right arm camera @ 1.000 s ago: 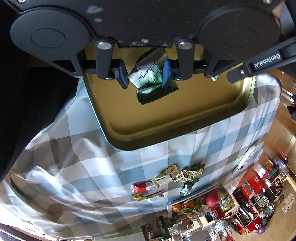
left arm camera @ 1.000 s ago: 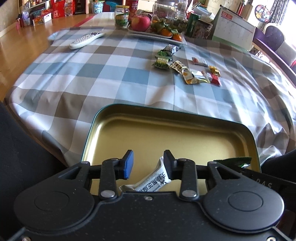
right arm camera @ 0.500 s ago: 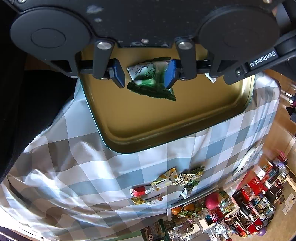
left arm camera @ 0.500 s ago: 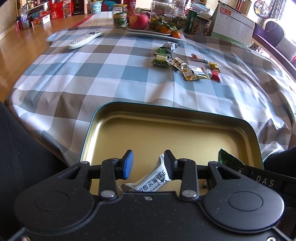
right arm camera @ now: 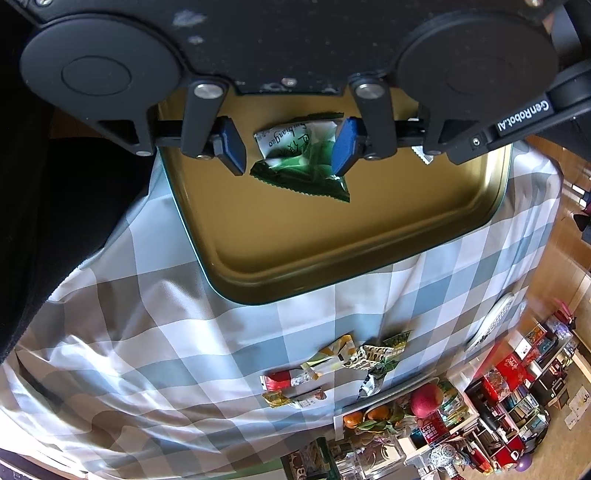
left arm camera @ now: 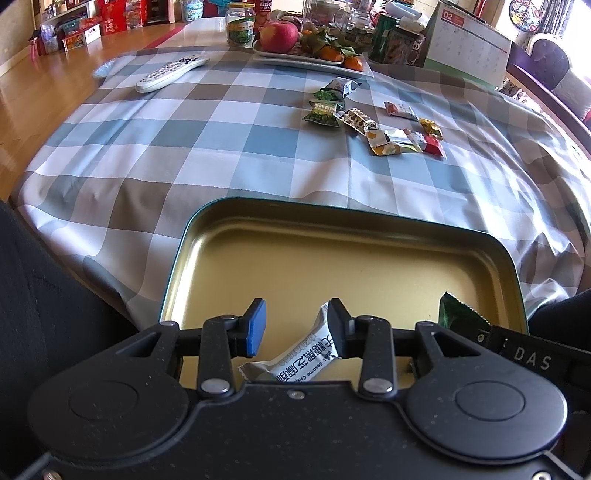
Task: Organize snacks
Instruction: 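Open the left tool over the tray while the right tool releases the green packet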
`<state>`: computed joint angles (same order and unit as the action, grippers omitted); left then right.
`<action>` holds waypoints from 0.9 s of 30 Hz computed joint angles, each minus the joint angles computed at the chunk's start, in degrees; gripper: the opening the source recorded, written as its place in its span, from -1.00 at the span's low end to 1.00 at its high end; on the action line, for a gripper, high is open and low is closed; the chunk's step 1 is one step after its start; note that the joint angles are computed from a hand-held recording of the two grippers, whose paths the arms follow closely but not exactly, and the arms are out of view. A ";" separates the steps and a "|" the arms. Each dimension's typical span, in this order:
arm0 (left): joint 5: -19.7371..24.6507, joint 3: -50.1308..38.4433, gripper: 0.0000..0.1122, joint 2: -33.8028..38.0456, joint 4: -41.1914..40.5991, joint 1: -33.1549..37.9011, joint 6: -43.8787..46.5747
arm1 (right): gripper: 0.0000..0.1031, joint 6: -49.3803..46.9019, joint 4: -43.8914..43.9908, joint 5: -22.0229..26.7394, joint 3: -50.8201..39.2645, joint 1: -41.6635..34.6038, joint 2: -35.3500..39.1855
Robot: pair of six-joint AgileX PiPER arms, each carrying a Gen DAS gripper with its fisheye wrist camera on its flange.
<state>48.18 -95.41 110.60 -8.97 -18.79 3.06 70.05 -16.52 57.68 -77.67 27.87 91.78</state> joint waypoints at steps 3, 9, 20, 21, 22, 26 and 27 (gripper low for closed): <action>0.31 -0.12 -0.17 0.03 -0.44 0.10 0.44 | 0.06 -0.72 0.26 0.16 -0.34 -0.02 0.25; 0.59 -0.21 -0.18 -0.01 -1.72 0.35 1.49 | 0.06 -1.09 0.66 0.54 -0.82 -0.20 0.66; 2.84 -2.35 -0.18 1.00 -3.74 1.54 -0.41 | 0.06 -2.60 1.60 -0.16 -1.02 -0.41 0.83; 2.95 -2.64 -0.18 1.11 -3.33 1.42 -0.98 | 0.06 -2.44 1.46 -0.19 -1.08 -0.38 0.85; 2.98 -2.82 -0.18 1.12 -3.04 1.29 -1.33 | 0.06 -2.20 1.23 -0.08 -1.16 -0.32 0.89; 1.26 -2.54 -0.18 0.47 -0.35 0.23 -3.07 | 0.07 -0.93 0.49 1.39 -2.23 -0.17 1.50; 0.72 -2.43 -0.18 0.28 0.68 -0.13 -3.78 | 0.07 -0.08 -0.17 1.68 -2.38 -0.06 1.58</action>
